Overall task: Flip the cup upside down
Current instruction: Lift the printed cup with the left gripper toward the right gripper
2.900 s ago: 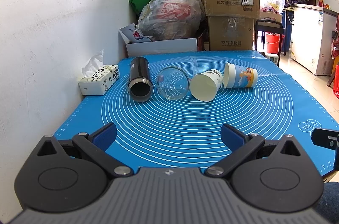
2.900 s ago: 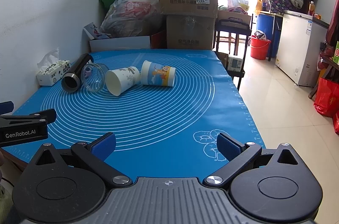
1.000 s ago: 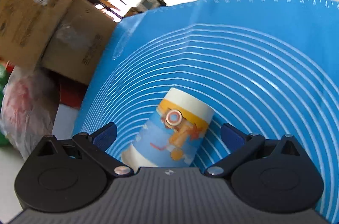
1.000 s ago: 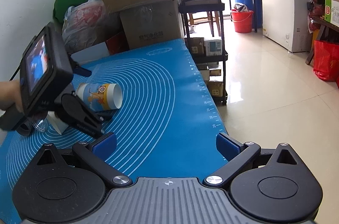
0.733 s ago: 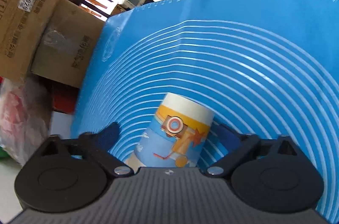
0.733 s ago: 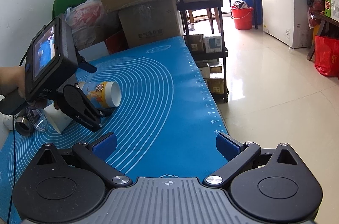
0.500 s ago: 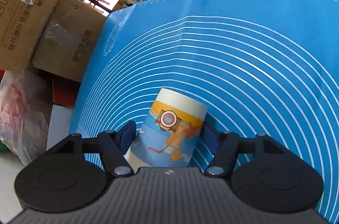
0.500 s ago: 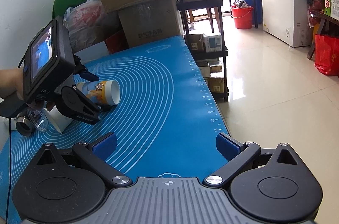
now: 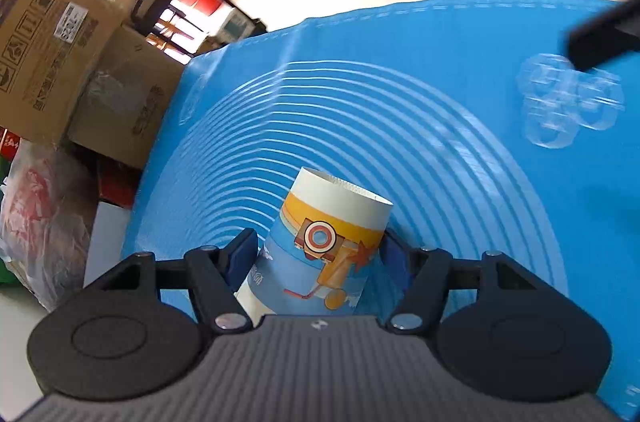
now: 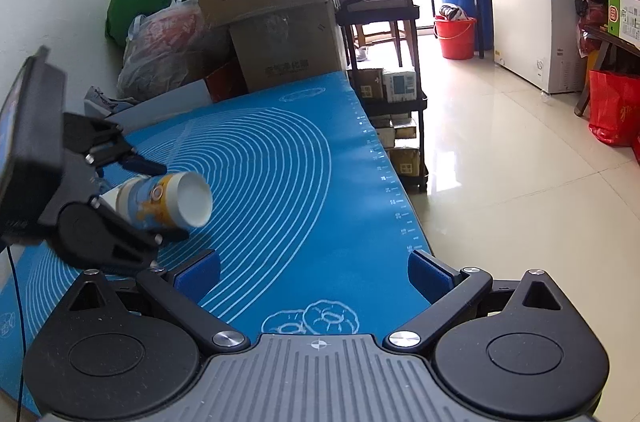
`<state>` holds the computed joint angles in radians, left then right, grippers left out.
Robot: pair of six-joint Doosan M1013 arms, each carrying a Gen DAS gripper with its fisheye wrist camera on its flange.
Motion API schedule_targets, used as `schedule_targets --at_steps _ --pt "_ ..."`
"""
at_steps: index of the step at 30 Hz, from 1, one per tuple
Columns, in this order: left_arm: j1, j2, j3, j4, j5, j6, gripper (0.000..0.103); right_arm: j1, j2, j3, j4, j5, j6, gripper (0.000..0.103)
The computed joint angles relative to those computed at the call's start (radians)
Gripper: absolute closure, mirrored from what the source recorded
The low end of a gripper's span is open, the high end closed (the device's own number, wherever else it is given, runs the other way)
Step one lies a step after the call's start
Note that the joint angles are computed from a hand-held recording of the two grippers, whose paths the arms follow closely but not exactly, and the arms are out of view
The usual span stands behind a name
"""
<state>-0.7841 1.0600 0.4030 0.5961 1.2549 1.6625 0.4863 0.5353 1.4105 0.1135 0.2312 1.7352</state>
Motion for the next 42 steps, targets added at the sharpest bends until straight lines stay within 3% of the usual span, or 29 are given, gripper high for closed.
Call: schedule_targets --at_steps 6,12,18,21,24,42 --pt "-0.031 -0.066 0.136 0.030 -0.021 -0.038 0.035 0.008 -0.026 0.038 -0.053 0.004 0.037 0.002" --pt "-0.042 -0.060 0.137 0.031 0.041 -0.061 0.035 0.011 -0.039 0.058 -0.096 0.007 0.076 0.002" --pt "-0.044 -0.055 0.142 0.058 0.029 -0.081 0.033 0.013 -0.032 0.051 -0.090 0.027 0.068 0.002" --pt "-0.043 -0.061 0.156 0.054 0.013 -0.077 0.023 0.014 -0.029 0.047 -0.084 0.032 0.059 0.002" --pt "-0.044 -0.072 0.178 0.062 -0.001 -0.093 0.020 0.014 -0.025 0.042 -0.076 0.037 0.054 0.002" --pt "-0.043 -0.091 0.208 0.048 -0.056 -0.125 0.020 0.018 -0.017 0.030 -0.096 0.045 0.070 0.002"
